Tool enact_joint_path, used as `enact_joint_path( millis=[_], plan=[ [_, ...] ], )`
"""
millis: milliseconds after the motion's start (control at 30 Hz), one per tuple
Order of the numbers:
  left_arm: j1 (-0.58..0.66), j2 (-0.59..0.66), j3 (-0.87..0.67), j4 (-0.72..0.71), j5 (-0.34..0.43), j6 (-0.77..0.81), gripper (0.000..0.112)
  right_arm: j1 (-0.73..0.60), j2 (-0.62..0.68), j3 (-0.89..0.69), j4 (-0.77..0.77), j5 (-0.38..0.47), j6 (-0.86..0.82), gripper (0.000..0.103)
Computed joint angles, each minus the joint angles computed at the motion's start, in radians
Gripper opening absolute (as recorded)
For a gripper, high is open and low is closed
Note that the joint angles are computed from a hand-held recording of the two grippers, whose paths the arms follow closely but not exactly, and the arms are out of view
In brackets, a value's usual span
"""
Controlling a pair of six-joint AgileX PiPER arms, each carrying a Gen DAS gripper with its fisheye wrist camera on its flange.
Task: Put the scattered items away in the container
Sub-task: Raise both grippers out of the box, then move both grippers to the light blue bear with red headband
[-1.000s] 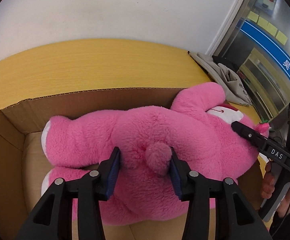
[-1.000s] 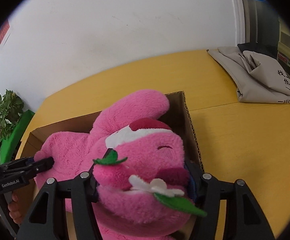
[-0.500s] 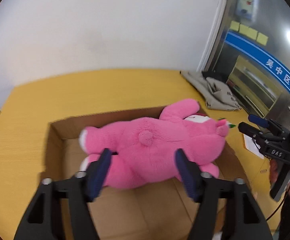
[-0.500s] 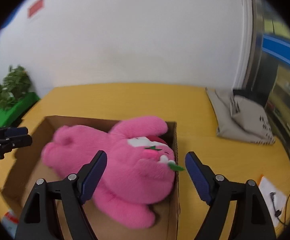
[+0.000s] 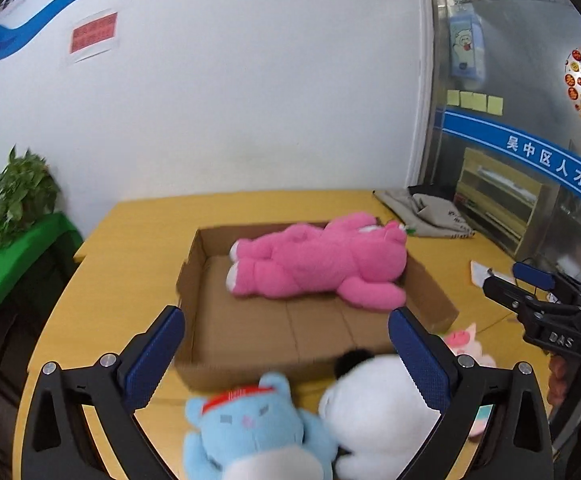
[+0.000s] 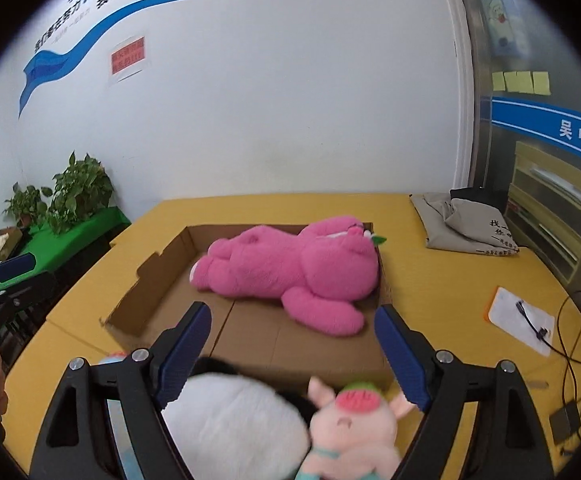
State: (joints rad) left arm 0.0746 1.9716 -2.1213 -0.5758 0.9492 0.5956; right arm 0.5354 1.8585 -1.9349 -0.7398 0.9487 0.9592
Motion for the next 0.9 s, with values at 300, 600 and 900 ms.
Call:
enact_joint_path(
  millis=[300, 600, 900],
  plan=[
    [0.071, -0.201, 0.44, -0.11, -0.08, 0.161, 0.103, 0.204, -0.059, 0.2, -0.087, -0.004, 0.202, 0.085],
    [0.106, -0.242, 0.563, -0.126, -0.1, 0.207, 0.103, 0.268, -0.003, 0.207, -0.071, -0.014, 0.239, 0.102],
    [0.128, -0.214, 0.564, -0.118, -0.098, 0.222, 0.103, 0.268, 0.046, 0.145, -0.014, 0.018, 0.184, 0.102]
  ],
)
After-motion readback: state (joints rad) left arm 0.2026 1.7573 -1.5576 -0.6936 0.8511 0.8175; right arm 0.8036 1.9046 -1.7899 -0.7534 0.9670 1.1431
